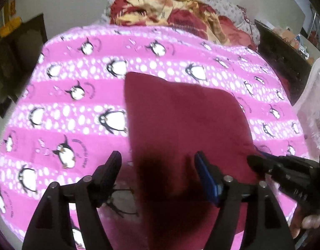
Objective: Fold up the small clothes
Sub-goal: 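Release the folded shirt and lift both grippers away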
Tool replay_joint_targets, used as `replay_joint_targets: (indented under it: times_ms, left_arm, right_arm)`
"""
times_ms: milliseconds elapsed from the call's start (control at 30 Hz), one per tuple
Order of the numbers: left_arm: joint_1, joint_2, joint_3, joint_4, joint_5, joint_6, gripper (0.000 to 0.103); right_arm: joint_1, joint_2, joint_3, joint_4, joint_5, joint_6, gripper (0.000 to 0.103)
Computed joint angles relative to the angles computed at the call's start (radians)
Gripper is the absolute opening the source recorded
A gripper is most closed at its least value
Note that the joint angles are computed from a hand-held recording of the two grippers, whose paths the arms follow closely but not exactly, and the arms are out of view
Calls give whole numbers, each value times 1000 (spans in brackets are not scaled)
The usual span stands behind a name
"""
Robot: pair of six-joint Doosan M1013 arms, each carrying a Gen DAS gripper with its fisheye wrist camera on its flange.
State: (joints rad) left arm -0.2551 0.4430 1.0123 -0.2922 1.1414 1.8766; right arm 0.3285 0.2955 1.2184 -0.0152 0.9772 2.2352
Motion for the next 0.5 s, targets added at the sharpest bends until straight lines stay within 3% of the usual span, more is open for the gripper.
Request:
replay_joint_targets:
  times_ms: [133,300,400,467,500]
  left_arm:
    - [5,-39,61,2,-90,8,81]
    - [5,-51,79,16,-112,-12,82]
    - [2,-67,101,26,-151,-13,84]
    - [0,-76,112,45,-170,-14,85]
    - [0,-80,117,48,-175,-14,85]
  right_arm:
    - [7,-5,19,-41,28,18,17]
    - [32,-5,-7,-99,64,34,23]
    - [48,-23,-14,-161,35,61,40]
    - [55,-23,-24,-196,1,72,59]
    - [56,-18,-31,-193,-14,63,59]
